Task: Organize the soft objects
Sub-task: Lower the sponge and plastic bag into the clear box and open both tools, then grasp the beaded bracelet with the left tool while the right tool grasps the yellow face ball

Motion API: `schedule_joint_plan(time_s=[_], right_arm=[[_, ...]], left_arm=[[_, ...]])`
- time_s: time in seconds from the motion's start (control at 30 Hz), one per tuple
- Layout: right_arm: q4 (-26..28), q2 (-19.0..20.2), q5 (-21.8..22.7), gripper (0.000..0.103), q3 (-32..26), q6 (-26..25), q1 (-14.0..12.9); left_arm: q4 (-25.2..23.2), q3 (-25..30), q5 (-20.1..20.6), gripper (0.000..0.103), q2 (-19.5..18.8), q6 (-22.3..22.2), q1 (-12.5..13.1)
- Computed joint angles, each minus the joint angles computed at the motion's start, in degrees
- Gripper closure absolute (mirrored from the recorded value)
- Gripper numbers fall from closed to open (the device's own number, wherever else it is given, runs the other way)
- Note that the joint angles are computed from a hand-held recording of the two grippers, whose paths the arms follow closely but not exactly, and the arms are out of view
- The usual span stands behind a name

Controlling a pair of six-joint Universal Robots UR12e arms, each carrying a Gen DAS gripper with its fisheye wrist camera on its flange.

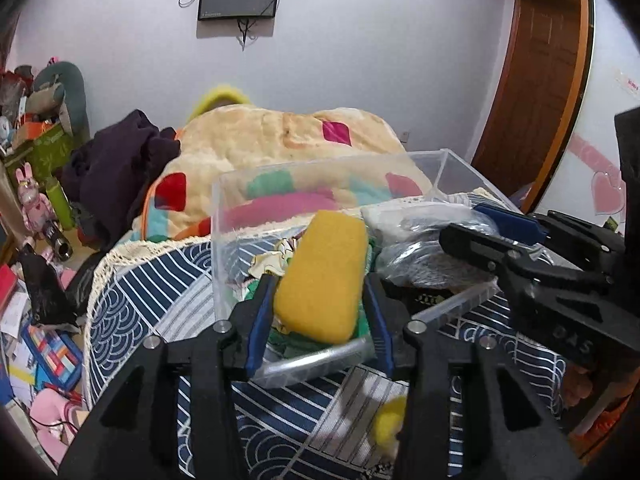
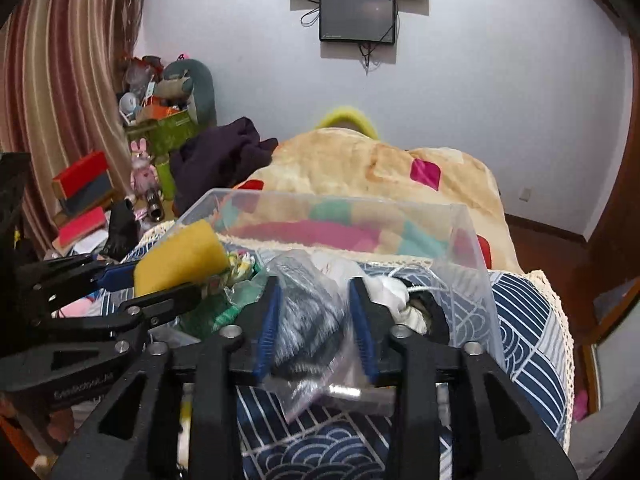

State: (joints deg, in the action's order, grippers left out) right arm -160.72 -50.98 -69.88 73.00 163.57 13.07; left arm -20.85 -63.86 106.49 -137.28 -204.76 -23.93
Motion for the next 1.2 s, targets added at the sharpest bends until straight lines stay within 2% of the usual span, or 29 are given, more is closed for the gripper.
schedule_joint_plan(time_s=[0.07, 0.17, 0.23, 0.27, 0.37, 0.4, 0.53, 0.83, 0.97, 1.07, 1.13, 1.2], right_arm=[[-0.20, -0.51, 1.26, 0.057, 0.68, -0.41, -0.34], [-0.57, -1.69, 3.76, 0.055, 2.37, -0.14, -1.01], [-1.61, -2.60, 5.20, 0.049, 3.84, 0.03, -1.42], [-2.35, -3.18, 5.83, 0.048, 4.79, -0.18, -1.60], [-3.41, -4.05, 6.75, 0.048, 6.28, -1.49, -1.73], [-3.66, -4.55, 7.34, 0.048, 7.17, -2.14, -1.86], [-2.80, -5.51, 8.54, 0.037, 9.30, -3.50, -2.03], [5.77, -4.59, 10.07, 0.037, 8.67, -6.00, -1.16], [9.53, -3.84, 10.13, 0.041, 7.43, -7.70, -0.55], [12.08, -3.45, 9.62, 0.052, 6.68, -8.39, 0.03], [13.48, -3.10, 9.41, 0.064, 6.13, -8.73, 0.21], [12.53, -3.13, 9.71, 0.064, 6.69, -8.26, 0.10]], left_arm=[[1.95, -1.04, -0.85, 0.043, 0.39, 0.04, -0.02], [3.83, -2.36, -0.39, 0.042, 1.07, 0.31, -0.39], [4.80, -3.48, 0.29, 0.041, 1.81, 0.90, -0.69], [5.31, -4.02, 0.60, 0.036, 2.14, 1.11, -0.82], [7.49, -6.06, 2.86, 0.013, 3.21, 0.91, -1.43], [7.87, -6.77, 3.72, 0.010, 3.56, 0.36, -1.62], [7.58, -9.89, 2.74, 0.010, 5.16, -0.90, -1.72], [4.19, -14.63, 1.33, 0.010, 6.74, -2.04, -2.53], [2.92, -15.38, -0.39, 0.027, 6.88, -1.15, -2.68], [2.46, -15.61, -2.49, 0.036, 6.85, -0.71, -2.64], [2.15, -15.27, -4.44, 0.042, 6.57, -0.64, -2.50], [1.87, -15.18, -6.42, 0.053, 6.45, -0.58, -2.40]])
